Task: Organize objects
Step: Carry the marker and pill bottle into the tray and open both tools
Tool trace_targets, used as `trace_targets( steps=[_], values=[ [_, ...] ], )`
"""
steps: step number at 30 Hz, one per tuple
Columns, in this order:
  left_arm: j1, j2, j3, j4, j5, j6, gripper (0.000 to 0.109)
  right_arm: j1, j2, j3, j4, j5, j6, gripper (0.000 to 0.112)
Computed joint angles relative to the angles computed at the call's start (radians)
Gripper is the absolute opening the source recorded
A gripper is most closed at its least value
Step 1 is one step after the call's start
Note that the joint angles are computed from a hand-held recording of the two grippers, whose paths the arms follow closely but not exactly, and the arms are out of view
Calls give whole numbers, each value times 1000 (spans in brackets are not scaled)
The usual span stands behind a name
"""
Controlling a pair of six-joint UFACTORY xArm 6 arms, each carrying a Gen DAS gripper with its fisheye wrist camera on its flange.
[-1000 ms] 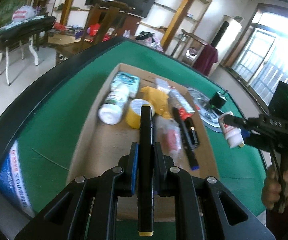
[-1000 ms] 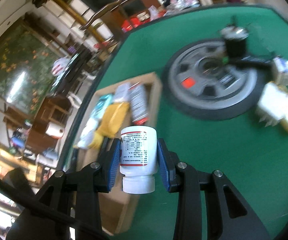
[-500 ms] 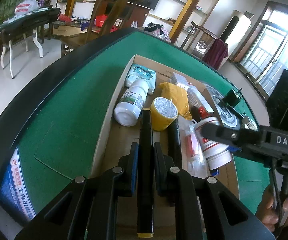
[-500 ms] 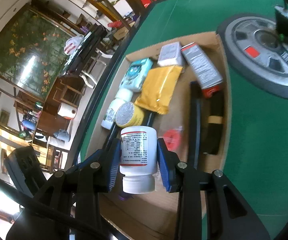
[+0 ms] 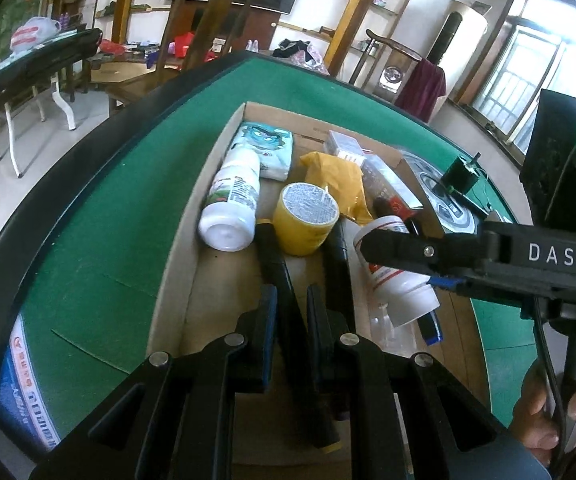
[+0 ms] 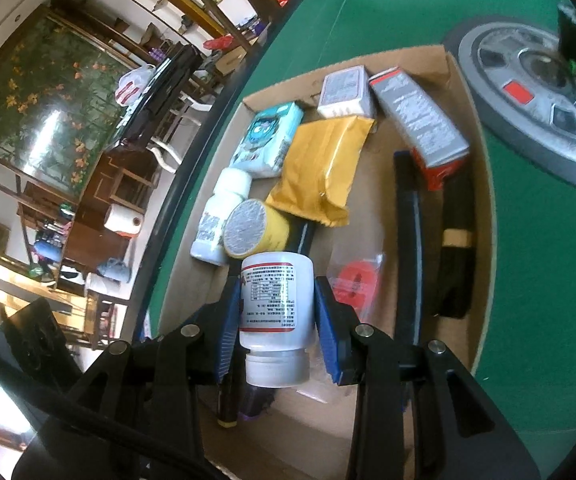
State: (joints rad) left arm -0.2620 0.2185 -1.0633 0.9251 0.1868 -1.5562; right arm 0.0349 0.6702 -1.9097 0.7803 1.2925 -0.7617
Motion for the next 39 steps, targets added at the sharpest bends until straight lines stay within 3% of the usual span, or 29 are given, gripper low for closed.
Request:
trace_targets(
  steps=[5, 14, 20, 25, 34, 39],
  values=[
    [11, -10, 19, -5, -28, -17, 11, -4, 8, -8, -13, -23, 11, 34],
    [18, -96, 70, 182, -39, -221, 12, -4, 15, -18, -12, -35, 22, 34],
    [31, -97, 80, 212, -77, -265, 13, 14, 48, -82, -64, -147, 63, 34],
    [40, -89, 78, 228, -99, -286, 13, 23, 112, -185, -122, -188, 120, 34],
    [54, -84, 88, 231, -124, -291, 13, 52, 77, -110, -171, -291, 93, 34],
    [57, -98, 93, 313, -113, -393, 38, 54, 79, -112, -184, -309, 91, 34]
  ],
)
